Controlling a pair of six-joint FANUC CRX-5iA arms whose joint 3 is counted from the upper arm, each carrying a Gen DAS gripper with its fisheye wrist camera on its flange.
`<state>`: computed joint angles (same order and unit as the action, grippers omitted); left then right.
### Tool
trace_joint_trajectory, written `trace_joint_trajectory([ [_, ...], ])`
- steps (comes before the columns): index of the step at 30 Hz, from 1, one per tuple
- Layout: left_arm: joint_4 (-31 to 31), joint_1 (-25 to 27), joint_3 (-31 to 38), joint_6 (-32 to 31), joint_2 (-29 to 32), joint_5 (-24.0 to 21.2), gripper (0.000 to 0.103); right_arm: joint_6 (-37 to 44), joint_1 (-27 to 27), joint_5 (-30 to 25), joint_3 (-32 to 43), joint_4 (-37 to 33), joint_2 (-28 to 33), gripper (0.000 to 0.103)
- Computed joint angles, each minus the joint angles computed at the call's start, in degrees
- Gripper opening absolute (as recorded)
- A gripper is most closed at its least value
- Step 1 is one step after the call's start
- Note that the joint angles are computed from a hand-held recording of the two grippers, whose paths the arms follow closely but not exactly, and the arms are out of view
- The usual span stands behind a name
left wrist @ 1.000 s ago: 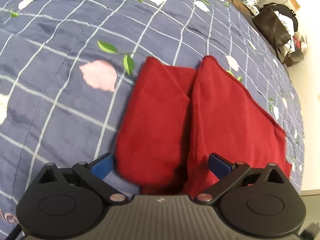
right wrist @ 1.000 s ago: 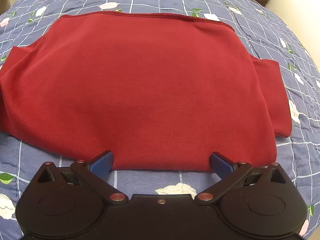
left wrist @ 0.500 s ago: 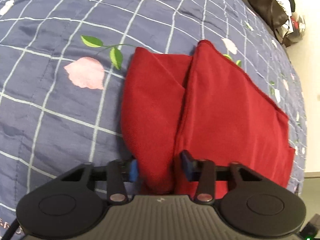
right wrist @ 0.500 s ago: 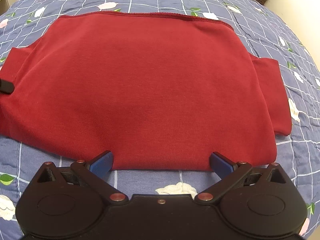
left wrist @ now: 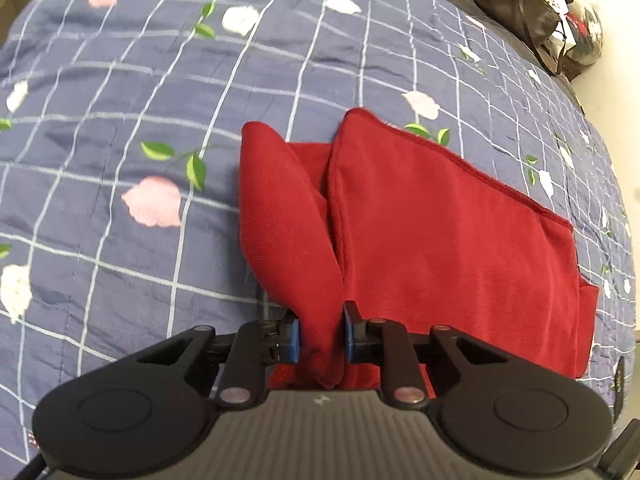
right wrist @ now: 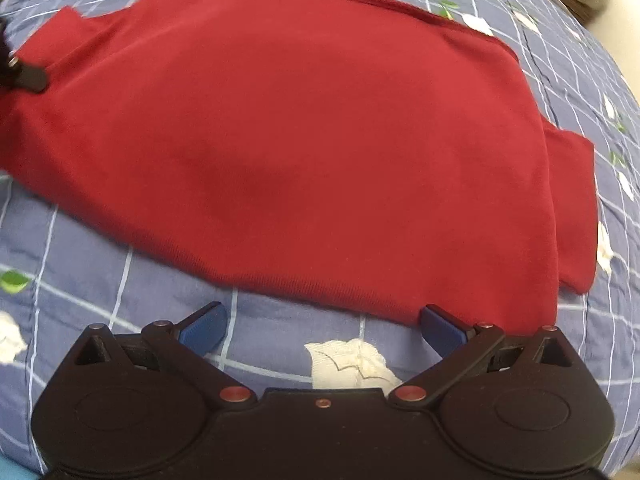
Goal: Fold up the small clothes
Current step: 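Grasp the sweater edge with the left tool and fold it over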
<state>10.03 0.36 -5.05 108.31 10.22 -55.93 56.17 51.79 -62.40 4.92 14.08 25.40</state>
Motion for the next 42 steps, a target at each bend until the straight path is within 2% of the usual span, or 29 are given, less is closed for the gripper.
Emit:
trace_joint_trajectory([
  [6,-8.14,-5.27,9.12,8.42,1.69,-6.73,0.021,6.85,-2.3,0.93,-2.04,-4.97,-3.19,0.103],
  [11,-14.17,-11.58,18.26,10.64,4.9,-10.59,0.02,11.13,-4.64,2.47,-6.14,-5.6,-7.52,0.103],
  [15,-16.99,-16.85,25.39,11.31,8.48,-11.83,0.019,11.32,-7.33,3.13,-10.19,-5.39,-11.21,0.103],
  [25,-16.91,-28.11,44.72,9.52,24.44,-16.1,0.019,9.88,-15.39,2.0,-20.48,-4.7,-19.69,0.103],
  [31,-18.49,-32.65,56.65,6.76,34.05,-24.74,0.023,9.78,-18.85,0.15,-24.4,-5.07,-23.21,0.103],
  [33,-17.85,-32.99,57.37,6.59,34.82,-25.53,0.023,10.34,-20.08,-0.13,-25.06,-5.52,-23.76,0.103],
  [37,-13.1,-31.99,52.07,6.77,32.31,-20.92,0.032,11.79,-21.19,-0.2,-25.46,-6.74,-24.53,0.103],
  [39,-13.12,-32.07,51.59,6.69,31.84,-20.73,0.038,12.9,-21.44,-0.3,-25.32,-7.11,-24.51,0.103],
  [42,-12.64,-31.82,49.78,7.96,30.49,-19.54,0.052,15.15,-21.96,-0.12,-24.36,-7.6,-23.73,0.103],
])
